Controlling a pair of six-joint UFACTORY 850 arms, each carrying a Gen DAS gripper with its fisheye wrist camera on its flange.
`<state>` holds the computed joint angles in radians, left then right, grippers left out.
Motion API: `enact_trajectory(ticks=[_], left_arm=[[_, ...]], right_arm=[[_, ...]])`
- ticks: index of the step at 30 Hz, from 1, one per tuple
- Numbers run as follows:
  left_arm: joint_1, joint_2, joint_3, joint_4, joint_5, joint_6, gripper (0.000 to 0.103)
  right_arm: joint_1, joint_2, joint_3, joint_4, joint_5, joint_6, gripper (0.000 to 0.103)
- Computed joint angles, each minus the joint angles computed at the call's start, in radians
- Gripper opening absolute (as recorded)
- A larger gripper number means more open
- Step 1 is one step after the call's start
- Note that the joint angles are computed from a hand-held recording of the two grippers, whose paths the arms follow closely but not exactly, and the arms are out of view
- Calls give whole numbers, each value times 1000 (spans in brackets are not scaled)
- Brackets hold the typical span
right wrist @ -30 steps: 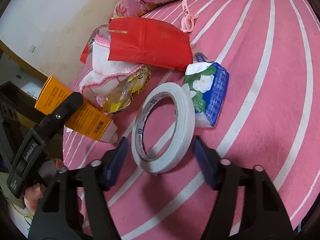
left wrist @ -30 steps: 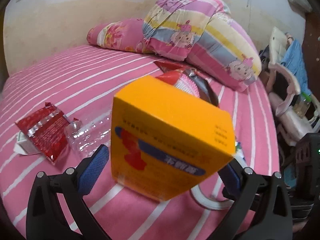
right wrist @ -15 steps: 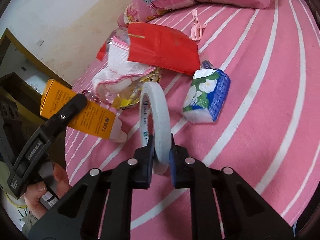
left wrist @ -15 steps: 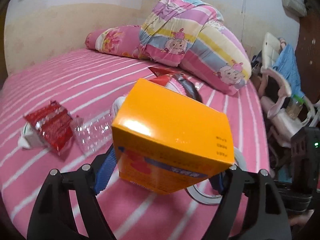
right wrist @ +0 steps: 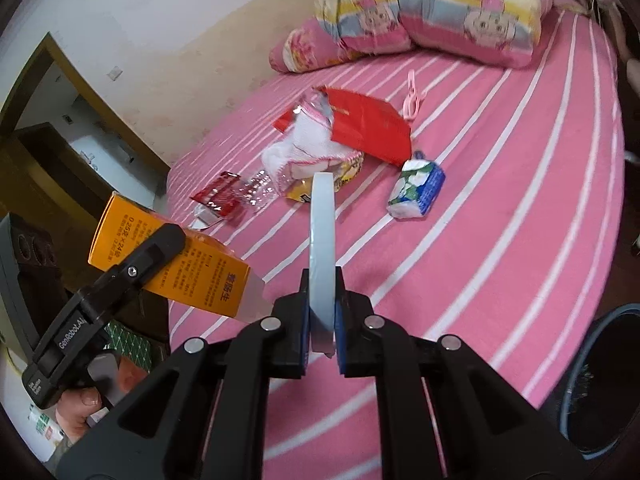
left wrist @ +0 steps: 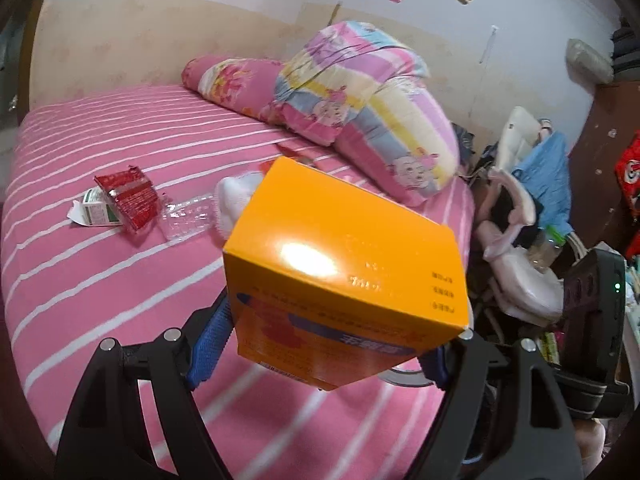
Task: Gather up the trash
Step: 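Carry box and tape roll over the blue bin and open both tools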
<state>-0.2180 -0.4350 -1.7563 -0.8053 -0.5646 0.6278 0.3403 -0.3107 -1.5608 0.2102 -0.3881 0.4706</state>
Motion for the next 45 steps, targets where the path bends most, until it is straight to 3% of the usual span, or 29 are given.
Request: enact_trajectory(ticks=[12, 23, 35, 45], left_arm=[[-113, 175, 119, 12, -38, -35, 77], [-277, 193, 150, 40, -70, -106, 77], [-440, 20, 49, 117, -205, -240, 77], [-510, -199, -130, 180, -330, -294, 77]], right_arm=[[29, 243, 114, -370, -100, 279, 10], [-34, 523, 370, -524, -168, 432, 10], [-257, 751, 676, -379, -243, 340, 10], [-387, 725, 781, -242, -251, 205, 10]])
